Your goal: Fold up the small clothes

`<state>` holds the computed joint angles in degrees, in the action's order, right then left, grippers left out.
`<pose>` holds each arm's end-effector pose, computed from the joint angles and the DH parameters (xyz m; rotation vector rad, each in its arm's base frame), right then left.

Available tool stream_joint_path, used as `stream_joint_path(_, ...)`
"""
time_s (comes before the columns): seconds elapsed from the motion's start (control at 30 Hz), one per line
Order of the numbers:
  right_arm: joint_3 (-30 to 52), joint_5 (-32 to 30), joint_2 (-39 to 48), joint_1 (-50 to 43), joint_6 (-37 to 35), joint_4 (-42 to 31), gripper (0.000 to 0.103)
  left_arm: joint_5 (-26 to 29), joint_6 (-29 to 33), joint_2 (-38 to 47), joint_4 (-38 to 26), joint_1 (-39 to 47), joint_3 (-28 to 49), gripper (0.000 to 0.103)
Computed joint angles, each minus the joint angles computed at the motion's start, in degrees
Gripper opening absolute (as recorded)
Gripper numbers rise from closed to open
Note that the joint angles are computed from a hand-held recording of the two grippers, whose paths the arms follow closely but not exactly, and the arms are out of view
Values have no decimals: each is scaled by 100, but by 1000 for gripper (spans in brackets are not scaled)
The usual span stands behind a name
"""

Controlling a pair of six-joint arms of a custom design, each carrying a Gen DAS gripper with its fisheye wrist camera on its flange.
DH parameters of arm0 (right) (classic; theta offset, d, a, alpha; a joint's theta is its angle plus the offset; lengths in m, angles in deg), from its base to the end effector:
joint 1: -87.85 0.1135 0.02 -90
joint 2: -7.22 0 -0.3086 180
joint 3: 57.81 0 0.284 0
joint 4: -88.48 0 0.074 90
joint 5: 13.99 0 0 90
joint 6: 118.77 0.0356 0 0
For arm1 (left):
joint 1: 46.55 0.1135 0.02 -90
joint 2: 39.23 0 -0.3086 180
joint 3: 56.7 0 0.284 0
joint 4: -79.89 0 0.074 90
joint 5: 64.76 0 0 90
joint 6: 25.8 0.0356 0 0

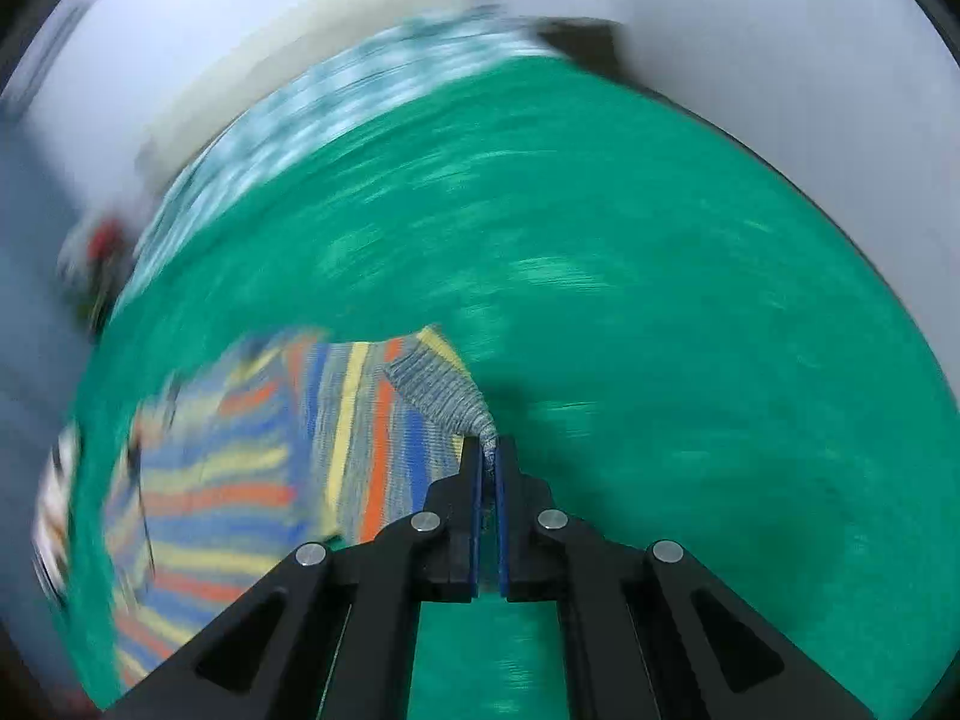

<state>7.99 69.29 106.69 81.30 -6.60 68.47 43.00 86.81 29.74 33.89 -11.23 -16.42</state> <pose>0.3700 -0.0383 0.1723 0.5773 2.4504 0.2586 0.1588 0.0992 0.1611 -0.2473 2.7426 -0.1971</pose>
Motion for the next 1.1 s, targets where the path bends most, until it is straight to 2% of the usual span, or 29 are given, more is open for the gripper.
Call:
stream_joint_path(0.17, -283, -342, 31, -694, 372, 155, 3, -167, -399, -357, -100, -708, -67, 82)
stream_joint_path(0.33, -114, 161, 175, -788, 167, -175, 3, -323, -504, -456, -152, -894, -122, 82)
stream_joint_path(0.43, -67, 180, 129, -948, 230, -282, 3, -302, -487, -405, -153, -771, -133, 82)
stream_joint_path(0.6, 138, 465, 428, -1011, -64, -827, 3, -327, -473, -273, -80, -713, -143, 82)
stream_joint_path(0.7, 58, -130, 511, -1167, -84, -665, 4, -327, -456, -270, -56, -714, -159, 82)
stream_joint_path(0.77, -168, -597, 331, -1358, -92, -331, 12, -321, -432, -243, -16, -708, -180, 82)
stream_joint_path(0.83, -439, -815, 78, -1521, -35, -106, 44, -281, -421, -189, 19, -676, -194, 82)
stream_joint_path(0.87, -603, -886, -77, -1595, 50, -8, 48, -259, -419, -149, 38, -664, -201, 82)
stream_joint_path(1.0, -1603, -1725, -799, -2040, 731, 586, 49, -214, -498, 28, 140, -729, -246, 82)
stream_joint_path(1.1, -2151, -2480, -627, -2082, 1257, 1270, 49, -192, -591, 150, 170, -866, -260, 82)
